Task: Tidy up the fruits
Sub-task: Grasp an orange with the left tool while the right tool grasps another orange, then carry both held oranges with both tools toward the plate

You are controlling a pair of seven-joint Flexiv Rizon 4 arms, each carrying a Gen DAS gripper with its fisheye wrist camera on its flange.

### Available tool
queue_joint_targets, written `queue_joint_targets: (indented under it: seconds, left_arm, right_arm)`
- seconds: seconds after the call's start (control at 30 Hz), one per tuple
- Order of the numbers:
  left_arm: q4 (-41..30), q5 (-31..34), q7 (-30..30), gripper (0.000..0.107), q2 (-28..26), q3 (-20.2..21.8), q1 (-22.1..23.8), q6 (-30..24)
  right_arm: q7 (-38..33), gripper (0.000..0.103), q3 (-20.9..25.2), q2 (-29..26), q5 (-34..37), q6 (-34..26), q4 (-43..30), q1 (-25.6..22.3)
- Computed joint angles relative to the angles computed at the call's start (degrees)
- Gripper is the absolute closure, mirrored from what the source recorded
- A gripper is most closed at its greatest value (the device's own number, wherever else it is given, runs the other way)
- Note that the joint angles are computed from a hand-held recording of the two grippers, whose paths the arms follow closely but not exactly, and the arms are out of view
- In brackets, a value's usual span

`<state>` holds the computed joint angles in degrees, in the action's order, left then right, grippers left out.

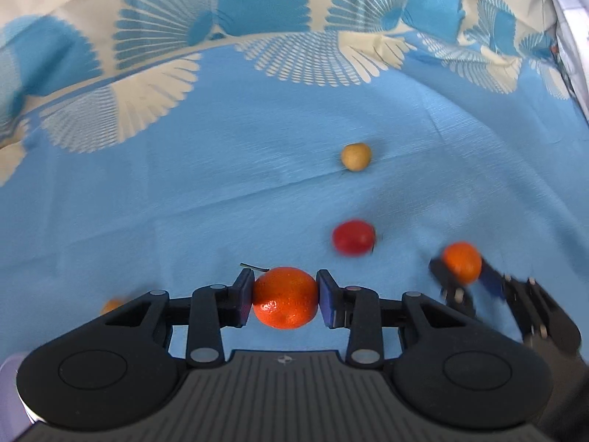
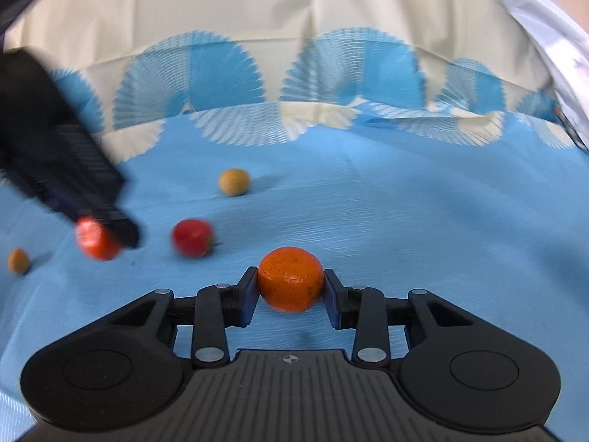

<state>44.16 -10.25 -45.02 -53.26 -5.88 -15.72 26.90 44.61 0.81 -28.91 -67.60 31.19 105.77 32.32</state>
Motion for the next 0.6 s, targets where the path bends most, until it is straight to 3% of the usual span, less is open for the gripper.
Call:
queue_joint_targets:
  seconds: [0.2,0.4,0.6]
  left_arm:
    - [15.5,-0.3,3.0,0.066,12.4,0.9,5.3,5.1]
    - [24.8,-2.2,7.0,0.066,21.5,2.0,11.6,6.0]
    - [31.1,-6.8,12.0,0.066,27.6,3.0,18.1,6.2]
  right_arm:
    - [-1.0,0.065,1.2,1.5,3.0,-6.1,-0.3,1.9]
    - [-1.0,0.065,3.8,4.9,1.8,-15.2,-3.4,7.0]
    - [-7.4,0.065,6.6,4.9,0.8,-15.9,-9.4,11.9]
